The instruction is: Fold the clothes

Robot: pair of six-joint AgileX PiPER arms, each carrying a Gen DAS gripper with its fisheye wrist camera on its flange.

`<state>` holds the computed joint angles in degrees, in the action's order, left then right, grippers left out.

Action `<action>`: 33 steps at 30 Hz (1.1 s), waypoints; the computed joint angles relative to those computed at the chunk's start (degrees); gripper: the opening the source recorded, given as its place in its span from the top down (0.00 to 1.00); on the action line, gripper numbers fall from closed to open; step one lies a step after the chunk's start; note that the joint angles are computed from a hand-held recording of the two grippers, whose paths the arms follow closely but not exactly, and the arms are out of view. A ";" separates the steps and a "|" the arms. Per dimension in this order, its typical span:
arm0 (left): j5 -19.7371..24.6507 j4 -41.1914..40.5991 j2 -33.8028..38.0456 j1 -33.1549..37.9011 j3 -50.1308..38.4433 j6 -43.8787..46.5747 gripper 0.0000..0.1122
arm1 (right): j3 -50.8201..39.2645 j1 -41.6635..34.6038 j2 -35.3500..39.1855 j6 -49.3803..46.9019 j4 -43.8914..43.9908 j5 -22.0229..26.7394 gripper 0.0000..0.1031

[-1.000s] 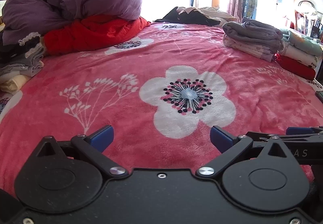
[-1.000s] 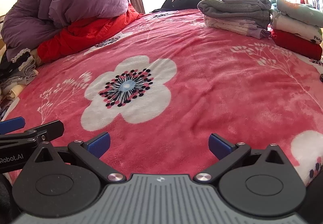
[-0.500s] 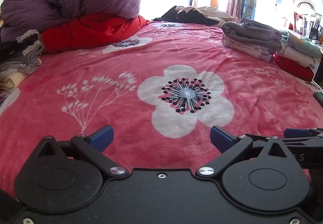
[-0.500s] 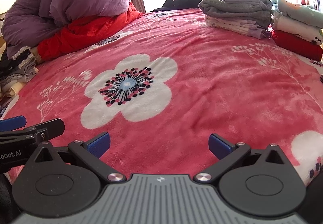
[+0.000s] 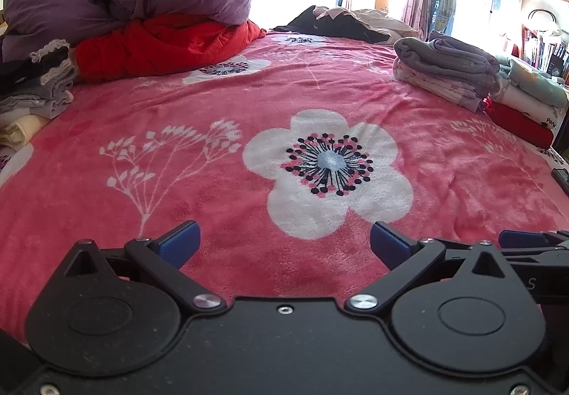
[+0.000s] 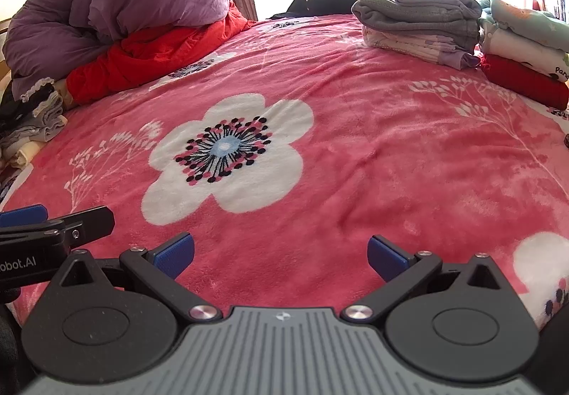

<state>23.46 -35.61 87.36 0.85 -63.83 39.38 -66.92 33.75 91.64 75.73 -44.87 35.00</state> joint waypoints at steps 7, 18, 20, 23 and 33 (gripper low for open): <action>0.42 -0.09 0.19 0.20 -0.23 0.03 0.09 | -0.02 -0.11 0.09 -0.39 0.31 0.03 0.00; 0.57 -0.13 0.41 0.25 -0.36 0.02 0.09 | -0.03 -0.07 0.29 -0.34 0.29 0.12 0.00; 0.69 -0.18 0.50 0.32 -0.47 0.08 0.09 | -0.02 -0.09 0.30 -0.34 0.33 0.11 0.00; 0.72 -0.31 0.54 0.39 -0.46 0.22 0.09 | -0.08 -0.08 0.36 -0.45 0.47 0.23 0.00; 0.67 -0.41 0.67 0.16 -0.32 0.77 0.09 | -0.04 -0.32 0.38 -0.63 0.81 0.22 0.00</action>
<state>24.13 -36.02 88.03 1.02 -64.16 40.15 -66.96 33.43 92.01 75.10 -44.06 35.22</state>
